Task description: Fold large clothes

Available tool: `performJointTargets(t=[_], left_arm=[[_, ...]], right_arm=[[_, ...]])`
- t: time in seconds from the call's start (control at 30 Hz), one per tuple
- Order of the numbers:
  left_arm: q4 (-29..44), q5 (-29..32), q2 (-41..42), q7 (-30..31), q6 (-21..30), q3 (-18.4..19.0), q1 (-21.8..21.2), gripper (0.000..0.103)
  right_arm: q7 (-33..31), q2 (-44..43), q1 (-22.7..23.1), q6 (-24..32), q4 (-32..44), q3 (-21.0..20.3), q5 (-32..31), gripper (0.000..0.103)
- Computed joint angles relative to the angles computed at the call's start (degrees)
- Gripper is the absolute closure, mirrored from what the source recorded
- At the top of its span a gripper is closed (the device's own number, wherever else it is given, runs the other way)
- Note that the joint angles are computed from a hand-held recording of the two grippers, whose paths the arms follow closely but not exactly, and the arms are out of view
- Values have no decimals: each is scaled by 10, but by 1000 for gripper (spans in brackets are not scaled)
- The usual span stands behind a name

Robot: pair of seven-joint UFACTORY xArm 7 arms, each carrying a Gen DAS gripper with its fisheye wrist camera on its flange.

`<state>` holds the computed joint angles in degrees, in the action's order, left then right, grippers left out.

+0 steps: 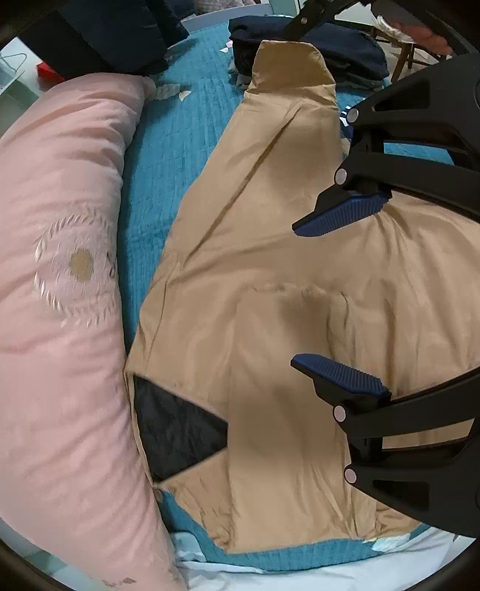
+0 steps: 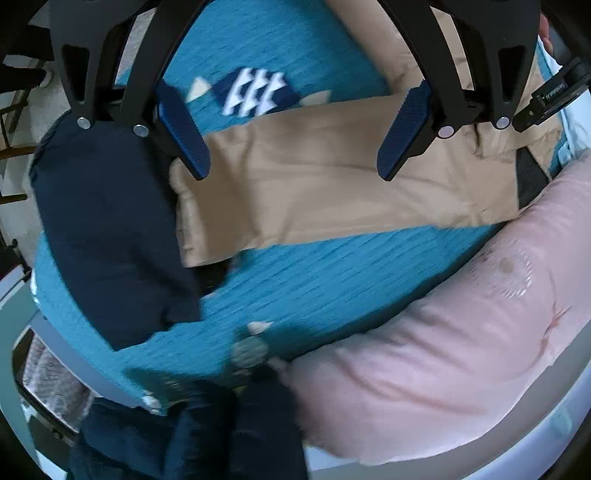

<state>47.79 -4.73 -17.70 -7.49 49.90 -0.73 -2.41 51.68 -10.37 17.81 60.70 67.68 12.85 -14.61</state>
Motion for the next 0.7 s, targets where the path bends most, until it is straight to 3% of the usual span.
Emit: performJointTargets(t=[0.17, 0.23, 0.37, 0.43, 0.47, 0.57, 0.7], left_arm=[[21, 1, 49, -36, -3, -15, -11, 37], [24, 0, 70, -45, -13, -18, -16, 43], [36, -23, 122, -48, -15, -15, -23, 62], [41, -26, 153, -51, -18, -16, -24, 77], [44, -19, 169, -59, -14, -16, -24, 102], [24, -20, 193, -69, -54, -16, -23, 103], [30, -10, 193, -70, -46, -18, -25, 103]], right_arm=[[-28, -39, -19, -12, -42, -21, 19, 15], [-39, -46, -29, -12, -51, -27, 26, 15], [-54, -52, -46, -19, -64, -33, 38, 15], [-60, -54, -53, -20, -71, -38, 48, 15], [-62, -58, -56, -23, -76, -40, 53, 15], [-79, -69, -64, -33, -89, -52, 83, 15], [-107, -75, -69, -41, -100, -62, 121, 15]])
